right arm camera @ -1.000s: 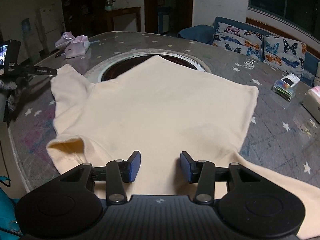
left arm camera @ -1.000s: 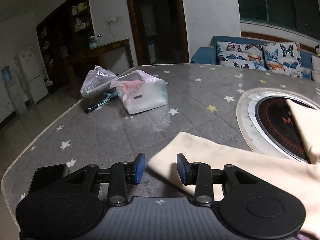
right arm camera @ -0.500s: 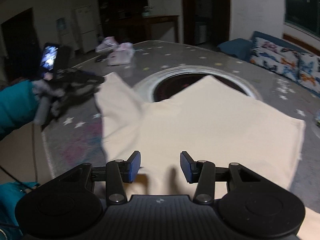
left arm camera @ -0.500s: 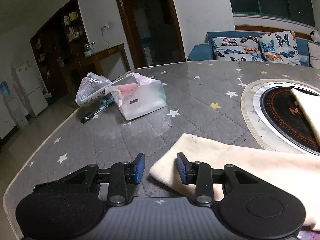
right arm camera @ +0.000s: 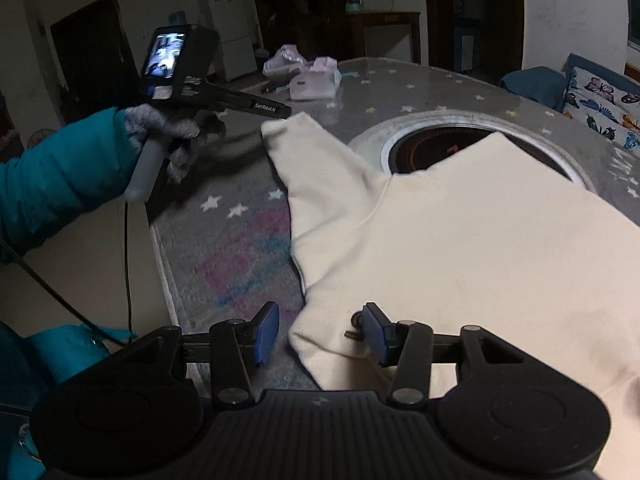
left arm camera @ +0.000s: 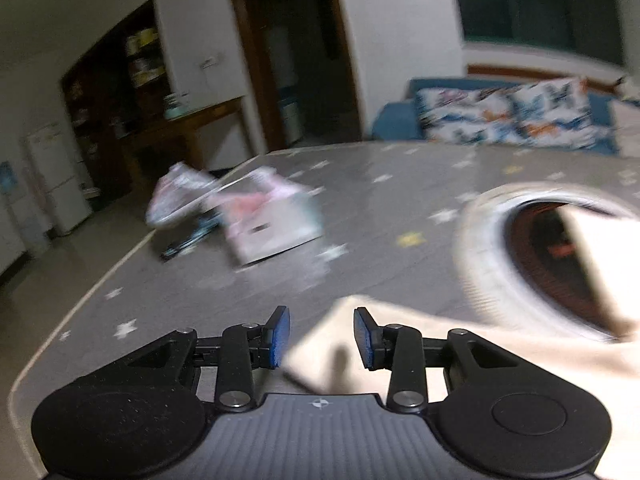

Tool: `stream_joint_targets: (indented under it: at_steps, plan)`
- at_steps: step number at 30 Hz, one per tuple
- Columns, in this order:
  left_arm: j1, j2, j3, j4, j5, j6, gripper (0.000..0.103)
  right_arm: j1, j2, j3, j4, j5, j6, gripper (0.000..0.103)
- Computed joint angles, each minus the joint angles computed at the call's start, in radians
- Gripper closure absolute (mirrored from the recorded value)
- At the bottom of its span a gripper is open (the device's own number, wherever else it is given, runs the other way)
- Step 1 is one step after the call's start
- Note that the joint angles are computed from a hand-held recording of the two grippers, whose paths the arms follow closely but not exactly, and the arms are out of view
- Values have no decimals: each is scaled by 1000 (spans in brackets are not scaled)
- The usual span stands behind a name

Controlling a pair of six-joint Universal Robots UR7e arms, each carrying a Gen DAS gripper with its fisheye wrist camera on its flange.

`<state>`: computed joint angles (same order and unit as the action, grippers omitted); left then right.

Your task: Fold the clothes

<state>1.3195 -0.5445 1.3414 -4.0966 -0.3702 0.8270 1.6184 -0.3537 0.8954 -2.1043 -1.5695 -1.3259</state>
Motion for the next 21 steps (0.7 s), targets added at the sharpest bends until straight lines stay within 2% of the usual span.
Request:
stream_joint_targets:
  at_steps: [4,6,12,17,20,21]
  plan:
    - [-35,-46,138,205,-142,-248,65,-3,-7,9,-27,19,16,56]
    - [-44,-57,175,294,-227,-334,65,-4,-7,11,-46,19,28,56]
    - [-29,-37,144,483,-402,-494,67,-11,-11,19,-76,19,54,56]
    - [-10,3,77,548,-411,-543,70,-14,-7,17,-78,19,65,56]
    - [-1,14,60,567,-383,-570,79,-16,1,8,-69,13,68,56]
    - [1,10,65,562,-387,-576,79,-16,3,5,-64,10,68,56]
